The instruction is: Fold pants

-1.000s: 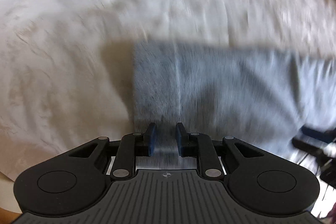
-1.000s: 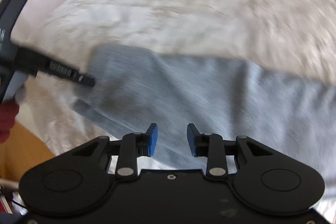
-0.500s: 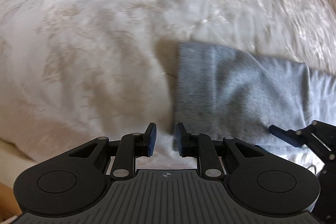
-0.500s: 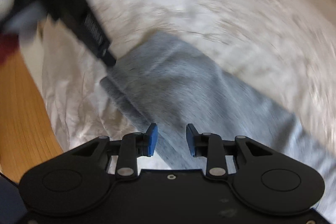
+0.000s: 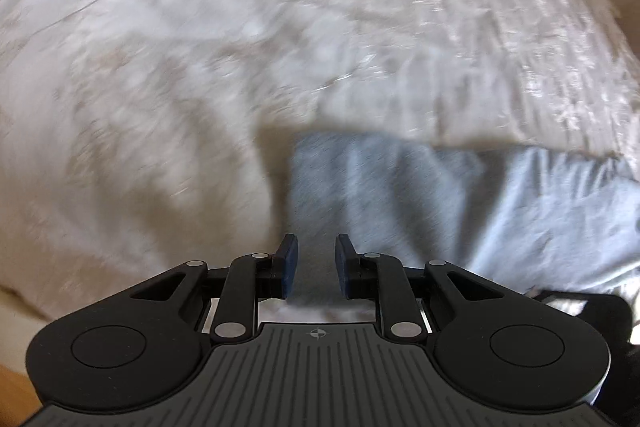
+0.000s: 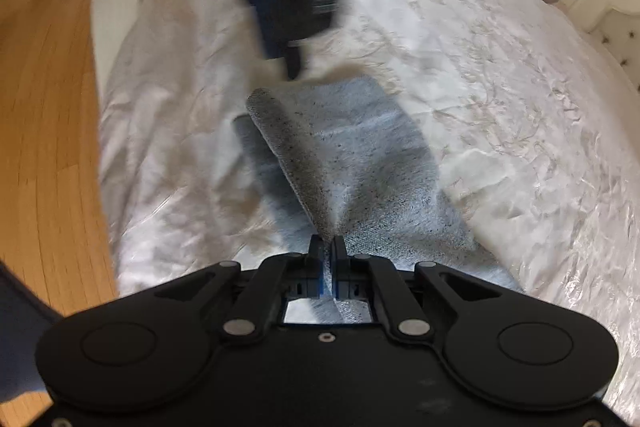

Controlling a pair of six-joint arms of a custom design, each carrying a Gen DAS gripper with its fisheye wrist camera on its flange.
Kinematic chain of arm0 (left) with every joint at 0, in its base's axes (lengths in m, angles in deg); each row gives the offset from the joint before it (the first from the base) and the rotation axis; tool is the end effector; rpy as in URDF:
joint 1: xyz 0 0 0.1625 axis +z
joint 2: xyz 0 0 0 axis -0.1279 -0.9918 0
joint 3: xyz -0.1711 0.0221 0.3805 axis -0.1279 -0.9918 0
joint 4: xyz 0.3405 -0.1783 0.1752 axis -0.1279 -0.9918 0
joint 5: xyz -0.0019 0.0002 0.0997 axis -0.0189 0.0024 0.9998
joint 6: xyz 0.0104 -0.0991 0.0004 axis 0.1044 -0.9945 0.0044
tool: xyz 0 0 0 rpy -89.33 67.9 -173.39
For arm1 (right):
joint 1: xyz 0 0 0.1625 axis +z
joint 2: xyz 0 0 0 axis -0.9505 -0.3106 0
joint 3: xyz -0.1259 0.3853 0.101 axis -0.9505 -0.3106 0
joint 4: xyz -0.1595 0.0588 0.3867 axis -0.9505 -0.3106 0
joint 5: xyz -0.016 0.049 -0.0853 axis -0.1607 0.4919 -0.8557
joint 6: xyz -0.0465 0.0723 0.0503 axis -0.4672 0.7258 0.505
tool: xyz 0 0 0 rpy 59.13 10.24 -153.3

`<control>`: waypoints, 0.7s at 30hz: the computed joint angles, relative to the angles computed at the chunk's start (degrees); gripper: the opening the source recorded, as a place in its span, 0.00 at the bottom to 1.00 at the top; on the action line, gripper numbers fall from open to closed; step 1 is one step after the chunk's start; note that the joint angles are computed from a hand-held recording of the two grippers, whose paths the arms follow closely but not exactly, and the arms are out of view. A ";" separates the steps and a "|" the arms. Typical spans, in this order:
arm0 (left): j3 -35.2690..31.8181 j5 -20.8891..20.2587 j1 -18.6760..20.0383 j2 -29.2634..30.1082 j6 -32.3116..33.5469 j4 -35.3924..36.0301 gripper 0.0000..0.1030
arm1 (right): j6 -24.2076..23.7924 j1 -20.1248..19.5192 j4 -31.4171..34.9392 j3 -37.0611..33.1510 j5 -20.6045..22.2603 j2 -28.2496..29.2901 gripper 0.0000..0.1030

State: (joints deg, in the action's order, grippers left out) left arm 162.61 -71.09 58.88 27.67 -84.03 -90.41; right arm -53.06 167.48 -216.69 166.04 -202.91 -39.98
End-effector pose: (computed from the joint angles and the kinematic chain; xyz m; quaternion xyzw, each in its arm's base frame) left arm -0.3111 -0.6913 0.0809 0.2026 0.9349 -0.0480 0.2873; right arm 0.1357 -0.6134 0.1711 0.4072 -0.8246 0.1063 0.3780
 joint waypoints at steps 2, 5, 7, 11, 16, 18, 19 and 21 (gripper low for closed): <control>-1.24 -0.45 -0.14 1.82 1.03 0.04 0.19 | 0.78 -0.45 0.35 -0.36 -0.72 1.24 0.05; -2.31 -0.92 -0.12 4.31 3.14 -0.07 0.19 | 4.65 -0.98 2.08 -1.54 -0.30 2.28 0.09; -3.22 0.80 -0.15 6.03 3.03 2.42 0.19 | 9.06 -1.34 3.84 -1.90 0.74 1.44 0.11; -2.26 3.86 0.22 6.97 2.63 5.13 0.20 | 20.77 -1.96 4.85 -0.02 0.81 -3.16 0.17; -2.29 4.89 -0.73 7.01 2.83 4.69 0.20 | 42.22 -4.58 3.35 5.08 -5.37 -11.51 0.35; -1.90 4.98 -1.32 6.91 2.75 3.51 0.20 | 52.04 -6.38 2.98 7.44 -8.73 -15.27 0.36; -1.95 4.94 -1.59 7.01 2.77 3.12 0.20 | 56.93 -7.35 2.70 8.60 -10.68 -17.11 0.37; -1.83 4.44 -2.12 7.13 2.69 2.59 0.20 | 64.22 -9.38 1.68 10.64 -13.39 -20.25 0.37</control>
